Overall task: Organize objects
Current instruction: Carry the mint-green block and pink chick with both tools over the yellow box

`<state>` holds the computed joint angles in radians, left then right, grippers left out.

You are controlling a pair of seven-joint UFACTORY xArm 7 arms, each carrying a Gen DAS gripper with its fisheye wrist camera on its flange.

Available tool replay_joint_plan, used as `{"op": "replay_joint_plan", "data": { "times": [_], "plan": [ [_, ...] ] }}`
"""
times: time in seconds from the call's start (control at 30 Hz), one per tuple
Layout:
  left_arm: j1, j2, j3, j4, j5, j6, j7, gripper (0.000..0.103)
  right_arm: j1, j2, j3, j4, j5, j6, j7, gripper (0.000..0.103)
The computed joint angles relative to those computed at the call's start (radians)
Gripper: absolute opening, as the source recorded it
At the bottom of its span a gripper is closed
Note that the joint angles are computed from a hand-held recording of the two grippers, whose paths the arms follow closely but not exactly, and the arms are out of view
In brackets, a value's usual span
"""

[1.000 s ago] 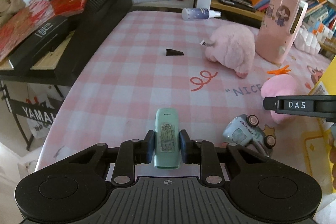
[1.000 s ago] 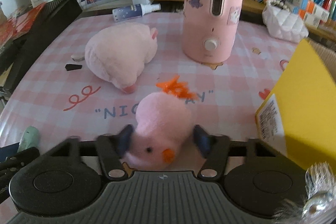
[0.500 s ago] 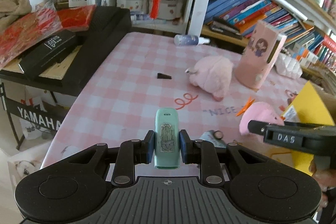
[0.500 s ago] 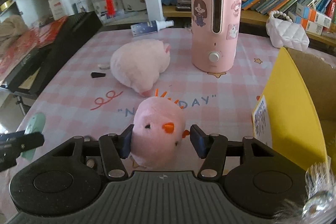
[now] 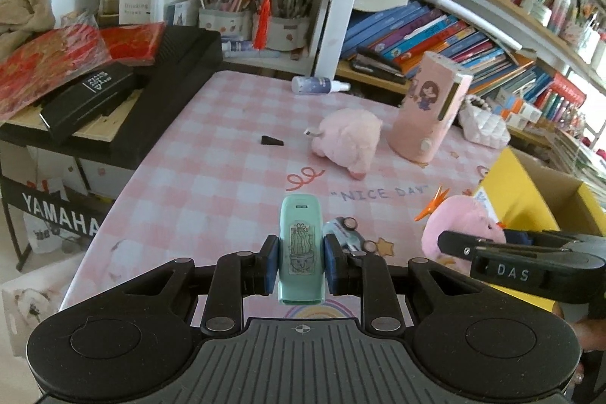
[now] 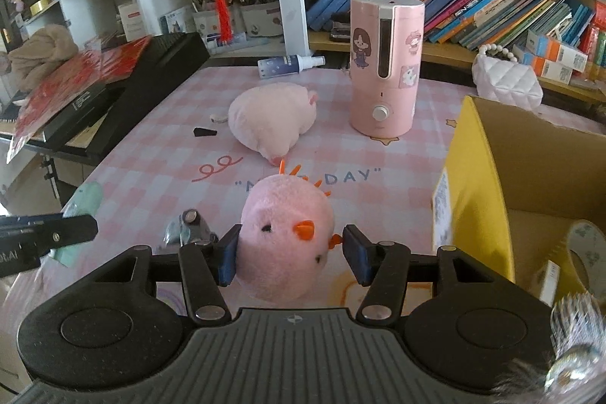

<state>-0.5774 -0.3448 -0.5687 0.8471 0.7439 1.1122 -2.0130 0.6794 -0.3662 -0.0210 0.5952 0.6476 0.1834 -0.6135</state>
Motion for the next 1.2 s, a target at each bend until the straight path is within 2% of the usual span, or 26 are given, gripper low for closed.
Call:
{"op": "replay_joint_plan", "data": {
  "times": [0.3,0.67,0.93,1.2],
  "plan": [
    [-0.035,0.001,-0.047,0.023,0.016,0.047,-0.036,0.023,-0.012,-0.138,0.019,-0.097,-0.082,0.005,0.078,0.053],
    [-0.097,0.024,-0.093,0.053,0.027,0.081,-0.070,0.023,-0.070,-0.359,0.067,-0.243,-0.255,0.061,0.297,0.053],
    [-0.164,0.068,-0.126,0.102,0.039,0.135,-0.091,0.023,-0.103,-0.609,0.105,-0.361,-0.361,0.188,0.461,0.053],
    [-0.249,0.135,-0.127,0.164,0.070,0.194,-0.104,0.023,-0.114,-0.870,0.120,-0.455,-0.421,0.345,0.587,0.053]
  ]
}}
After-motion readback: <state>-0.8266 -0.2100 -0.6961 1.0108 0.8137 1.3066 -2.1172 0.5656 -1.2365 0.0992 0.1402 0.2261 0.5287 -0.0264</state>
